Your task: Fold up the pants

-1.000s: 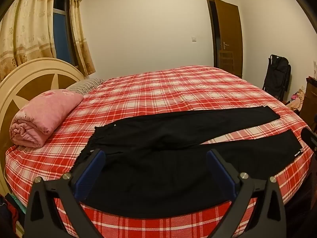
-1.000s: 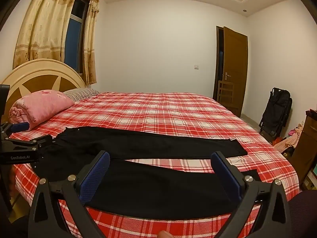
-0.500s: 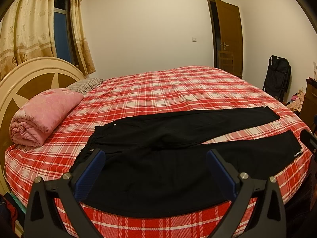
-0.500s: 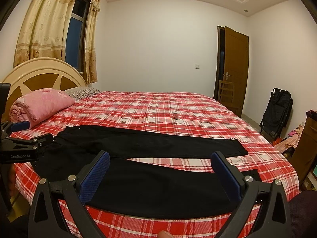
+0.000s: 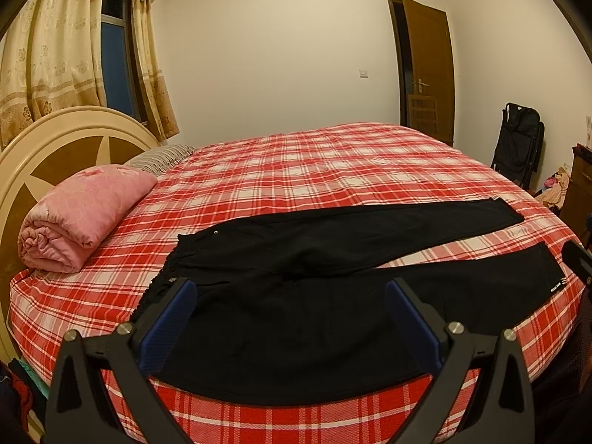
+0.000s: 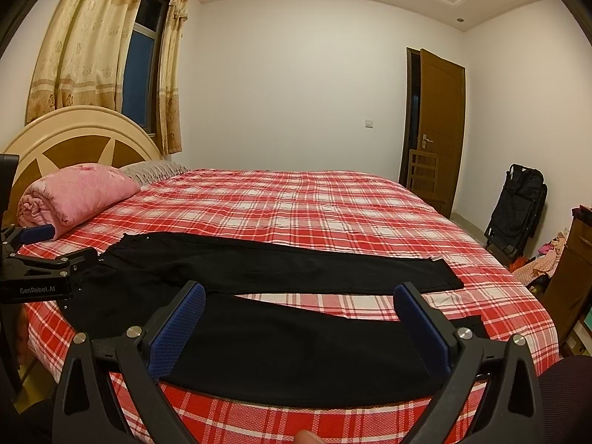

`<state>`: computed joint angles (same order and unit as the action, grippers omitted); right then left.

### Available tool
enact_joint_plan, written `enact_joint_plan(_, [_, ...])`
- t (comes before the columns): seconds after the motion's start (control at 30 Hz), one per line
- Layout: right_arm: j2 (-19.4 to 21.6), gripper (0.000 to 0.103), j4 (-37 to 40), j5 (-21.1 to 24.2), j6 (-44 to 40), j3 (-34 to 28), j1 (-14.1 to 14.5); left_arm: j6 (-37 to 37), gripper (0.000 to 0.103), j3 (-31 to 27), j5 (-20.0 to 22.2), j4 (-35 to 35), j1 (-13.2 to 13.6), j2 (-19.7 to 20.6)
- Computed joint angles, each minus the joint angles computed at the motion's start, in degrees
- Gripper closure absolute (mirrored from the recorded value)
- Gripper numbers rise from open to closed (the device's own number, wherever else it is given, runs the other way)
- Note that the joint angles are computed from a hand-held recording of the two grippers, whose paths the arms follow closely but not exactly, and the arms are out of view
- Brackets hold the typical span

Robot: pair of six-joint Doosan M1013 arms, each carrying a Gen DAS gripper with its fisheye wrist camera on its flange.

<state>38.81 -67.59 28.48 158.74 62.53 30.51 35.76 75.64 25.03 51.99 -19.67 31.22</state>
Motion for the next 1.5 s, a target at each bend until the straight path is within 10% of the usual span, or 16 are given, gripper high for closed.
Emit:
enact_joint_plan(1.0, [6.13, 0.001, 18.44, 9.37, -17.9, -8.33, -1.82, 11.41, 0.0, -3.82, 2.27, -10.19, 1.26, 3.72])
enact_joint_plan(1.5, [18.38, 0.001, 35.3, 23.98, -36.81, -30.95, -8.09, 23.44, 0.0, -16.74, 10.31, -15.12, 5.1, 11.86])
